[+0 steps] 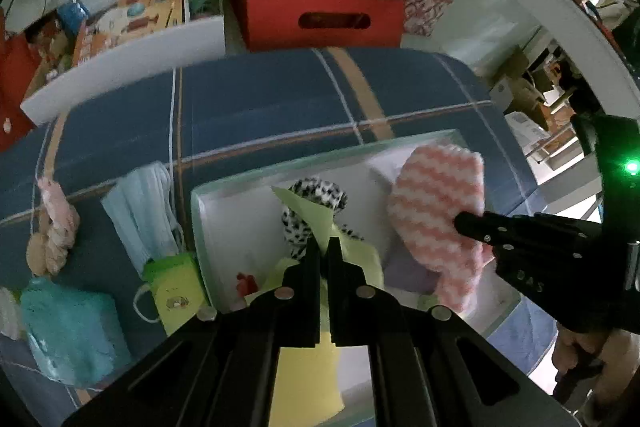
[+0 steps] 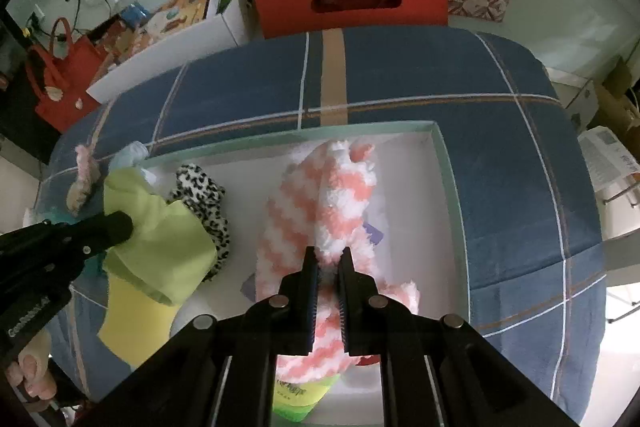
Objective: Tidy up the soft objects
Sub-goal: 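Carry cloth and striped towel over the white tray with both tools, then open both tools to drop towel and cloth into the tray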
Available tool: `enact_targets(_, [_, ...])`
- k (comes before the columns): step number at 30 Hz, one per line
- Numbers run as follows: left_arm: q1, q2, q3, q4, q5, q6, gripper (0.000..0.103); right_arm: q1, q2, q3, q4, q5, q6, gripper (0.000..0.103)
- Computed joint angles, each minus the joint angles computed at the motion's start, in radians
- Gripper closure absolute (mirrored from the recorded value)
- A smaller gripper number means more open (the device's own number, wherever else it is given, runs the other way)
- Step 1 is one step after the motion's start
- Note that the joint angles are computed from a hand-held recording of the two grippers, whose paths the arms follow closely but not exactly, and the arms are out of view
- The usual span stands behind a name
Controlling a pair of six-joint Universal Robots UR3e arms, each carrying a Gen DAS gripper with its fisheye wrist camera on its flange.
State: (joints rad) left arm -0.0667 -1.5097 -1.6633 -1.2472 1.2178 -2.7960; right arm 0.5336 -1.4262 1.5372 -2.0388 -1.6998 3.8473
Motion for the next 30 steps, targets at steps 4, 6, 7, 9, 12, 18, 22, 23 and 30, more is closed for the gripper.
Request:
enact_targets(4, [-0.006, -0.027, -0.03, 0.028, 0.023, -0.013, 0.101, 0.007, 0.019, 0.007, -0.01, 0.001, 0.009, 0.093])
enact_targets(6, [-0.008, -0.033, -0.041, 0.033, 0.033, -0.019, 0.101, 0.011, 0.027, 0.003, -0.008, -0.003, 0.011, 0.093])
enact_targets(7, [-0.005, -0.034, -0.045, 0.033, 0.034, -0.018, 0.101, 0.014, 0.029, 0.001, -0.006, -0.006, 0.013, 0.093])
enact_targets(9, [0.001, -0.031, -0.05, 0.027, 0.032, -0.014, 0.101, 0.017, 0.034, -0.01, 0.004, -0.01, 0.012, 0.092])
enact_targets(12, [0.006, -0.032, -0.038, 0.01, 0.031, -0.007, 0.101, 0.023, 0.052, -0.047, 0.036, -0.023, 0.016, 0.09])
enact_targets(18, [0.008, -0.018, 0.01, -0.041, 0.052, -0.005, 0.076, 0.041, 0.055, -0.1, 0.101, -0.039, 0.029, 0.09])
enact_targets(22, [0.031, 0.014, 0.019, -0.07, 0.044, 0.001, 0.053, 0.052, 0.055, -0.135, 0.142, -0.051, 0.036, 0.081])
enact_targets(23, [0.035, 0.019, 0.02, -0.073, 0.044, 0.002, 0.052, 0.056, 0.052, -0.141, 0.152, -0.056, 0.04, 0.079])
enact_targets(30, [0.092, 0.077, 0.003, -0.084, 0.046, 0.005, 0.017, 0.088, 0.06, -0.209, 0.218, -0.079, 0.052, 0.041])
